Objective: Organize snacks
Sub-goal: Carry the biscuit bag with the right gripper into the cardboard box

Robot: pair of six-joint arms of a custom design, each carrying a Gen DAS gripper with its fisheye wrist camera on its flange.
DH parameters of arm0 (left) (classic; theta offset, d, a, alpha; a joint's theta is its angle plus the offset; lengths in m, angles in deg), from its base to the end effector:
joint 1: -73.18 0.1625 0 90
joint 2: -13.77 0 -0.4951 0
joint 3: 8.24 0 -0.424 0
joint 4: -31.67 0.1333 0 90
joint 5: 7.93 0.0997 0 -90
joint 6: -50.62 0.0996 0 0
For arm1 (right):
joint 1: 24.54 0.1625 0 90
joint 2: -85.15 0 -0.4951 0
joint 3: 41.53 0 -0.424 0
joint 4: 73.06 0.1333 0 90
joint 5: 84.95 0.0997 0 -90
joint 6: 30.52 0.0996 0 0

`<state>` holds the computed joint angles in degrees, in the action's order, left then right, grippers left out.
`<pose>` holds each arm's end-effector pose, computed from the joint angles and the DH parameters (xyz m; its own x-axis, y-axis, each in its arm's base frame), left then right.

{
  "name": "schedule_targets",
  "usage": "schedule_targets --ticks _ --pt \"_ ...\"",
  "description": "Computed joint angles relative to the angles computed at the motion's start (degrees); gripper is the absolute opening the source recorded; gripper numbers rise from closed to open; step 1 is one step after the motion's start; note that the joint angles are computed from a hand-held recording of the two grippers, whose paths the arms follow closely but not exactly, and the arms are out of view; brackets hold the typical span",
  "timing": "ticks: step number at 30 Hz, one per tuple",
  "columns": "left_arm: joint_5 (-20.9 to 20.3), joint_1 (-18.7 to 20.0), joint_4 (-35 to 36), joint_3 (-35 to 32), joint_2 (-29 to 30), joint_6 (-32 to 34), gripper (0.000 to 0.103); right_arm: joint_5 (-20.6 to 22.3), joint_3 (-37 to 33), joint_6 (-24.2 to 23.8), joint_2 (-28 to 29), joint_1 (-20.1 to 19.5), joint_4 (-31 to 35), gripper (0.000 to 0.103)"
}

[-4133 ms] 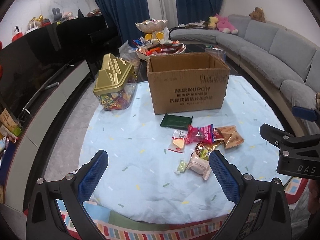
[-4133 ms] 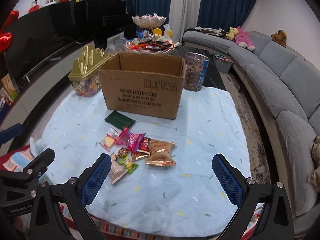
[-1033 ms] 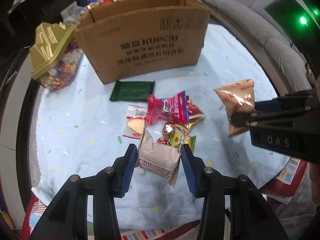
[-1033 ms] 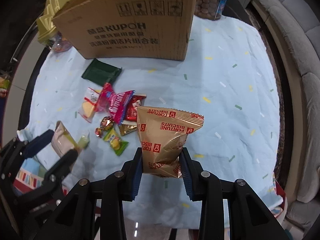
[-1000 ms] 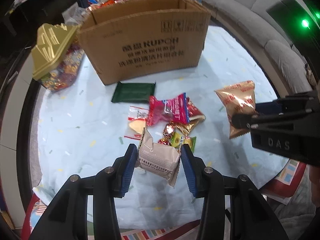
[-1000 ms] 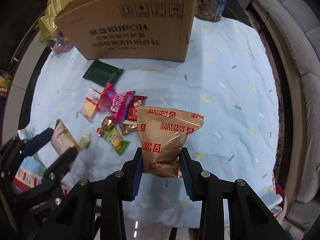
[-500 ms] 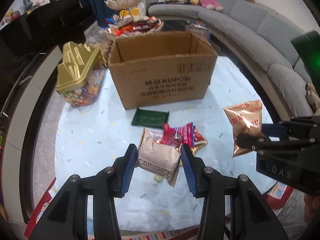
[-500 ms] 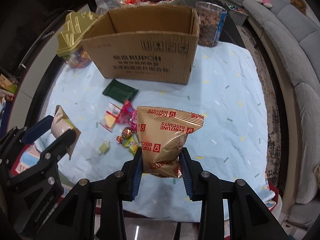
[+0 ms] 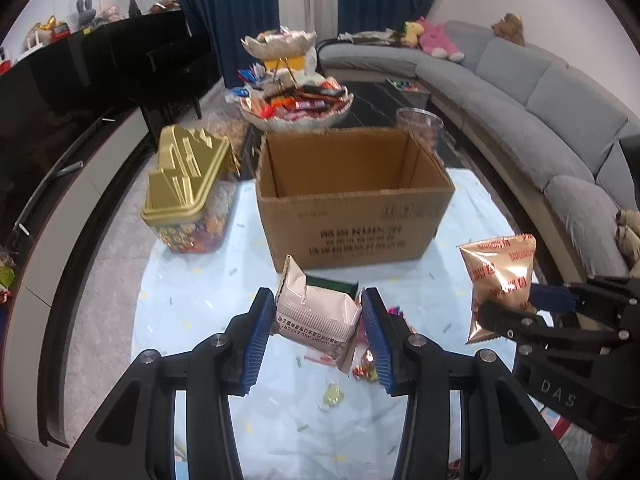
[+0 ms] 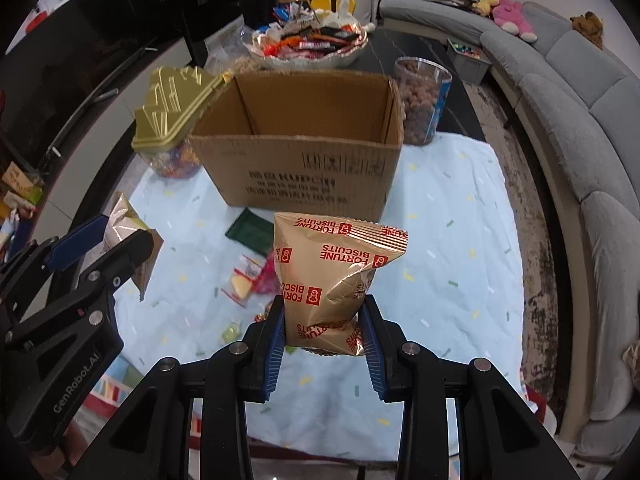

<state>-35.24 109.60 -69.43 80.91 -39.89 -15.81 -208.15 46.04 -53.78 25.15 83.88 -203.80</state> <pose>-0.4401 -0.6003 0.2324 -0.6626 -0.2609 -0.7021 0.3140 0.7543 -0.5766 0.3084 -0.6767 0.3366 -0.6441 -0.4990 0.5798 -0.6117 0.7911 0.0012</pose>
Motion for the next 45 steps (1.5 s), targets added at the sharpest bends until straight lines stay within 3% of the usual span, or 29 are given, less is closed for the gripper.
schedule_targets --ticks 14,22,31,37,40,45 --pt "5.5 0.37 -0.98 -2.28 -0.47 -0.52 0.045 2.41 -0.61 -3.15 0.88 1.51 -9.95 0.037" --pt "8.97 1.08 -7.95 -2.06 -0.17 3.97 0.045 3.86 -1.09 -6.14 2.28 2.14 -17.95 0.037" --pt "13.15 2.51 -22.7 -3.77 2.04 17.22 0.045 5.51 -4.27 -8.16 5.24 2.4 -23.8 0.037" --pt "14.78 3.58 -36.82 -5.13 4.36 30.33 0.045 6.8 -7.14 -8.79 7.35 2.3 -25.77 0.037" --pt "15.0 4.33 -45.34 -6.71 6.29 39.18 0.045 7.55 -8.48 -8.91 8.4 2.29 -26.3 0.037" --pt "13.59 5.79 -49.69 -8.96 7.95 45.51 0.045 8.71 -11.03 -10.1 10.51 2.0 -27.17 0.037"
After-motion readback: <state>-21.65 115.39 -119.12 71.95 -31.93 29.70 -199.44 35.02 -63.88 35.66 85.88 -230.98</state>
